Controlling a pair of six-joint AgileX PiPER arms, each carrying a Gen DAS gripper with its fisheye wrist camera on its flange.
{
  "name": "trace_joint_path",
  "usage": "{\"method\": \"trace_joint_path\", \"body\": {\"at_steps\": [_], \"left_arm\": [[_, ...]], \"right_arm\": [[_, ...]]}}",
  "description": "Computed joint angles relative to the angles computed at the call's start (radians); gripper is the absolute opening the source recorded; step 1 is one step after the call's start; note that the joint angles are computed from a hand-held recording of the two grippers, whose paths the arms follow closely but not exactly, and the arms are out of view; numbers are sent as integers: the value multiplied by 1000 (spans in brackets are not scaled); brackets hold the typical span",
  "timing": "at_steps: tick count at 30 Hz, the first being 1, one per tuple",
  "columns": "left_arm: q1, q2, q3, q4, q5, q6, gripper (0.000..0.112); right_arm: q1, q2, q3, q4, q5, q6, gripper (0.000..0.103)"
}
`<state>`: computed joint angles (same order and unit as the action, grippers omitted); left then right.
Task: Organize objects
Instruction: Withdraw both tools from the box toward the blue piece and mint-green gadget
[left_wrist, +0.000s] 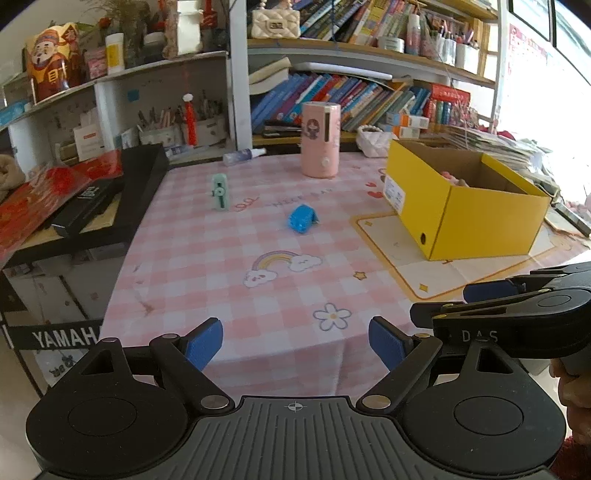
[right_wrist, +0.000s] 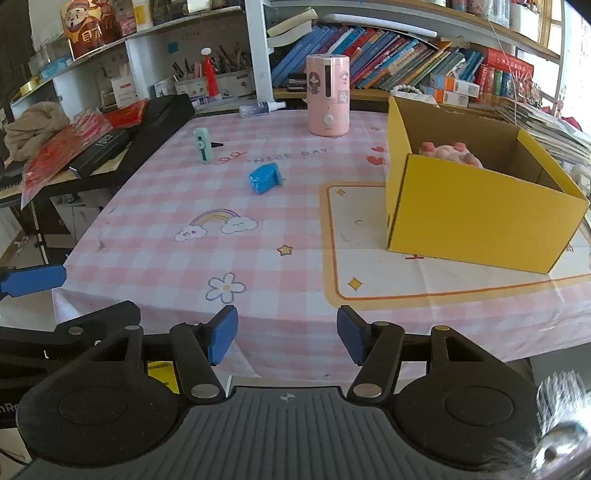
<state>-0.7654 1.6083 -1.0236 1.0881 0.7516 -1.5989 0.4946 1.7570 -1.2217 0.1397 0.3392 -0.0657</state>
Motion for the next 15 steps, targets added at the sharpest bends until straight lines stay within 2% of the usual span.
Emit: {"method": "trace_joint_path", "body": {"at_steps": [7,15], "left_arm": [[29,-13,11,24,-13,-19,88],[84,15,-15,22,-53,2,88]], "right_arm": [[29,10,-27,-46,-3,30,59],[24,68,-108,-33,27,7,59]]}}
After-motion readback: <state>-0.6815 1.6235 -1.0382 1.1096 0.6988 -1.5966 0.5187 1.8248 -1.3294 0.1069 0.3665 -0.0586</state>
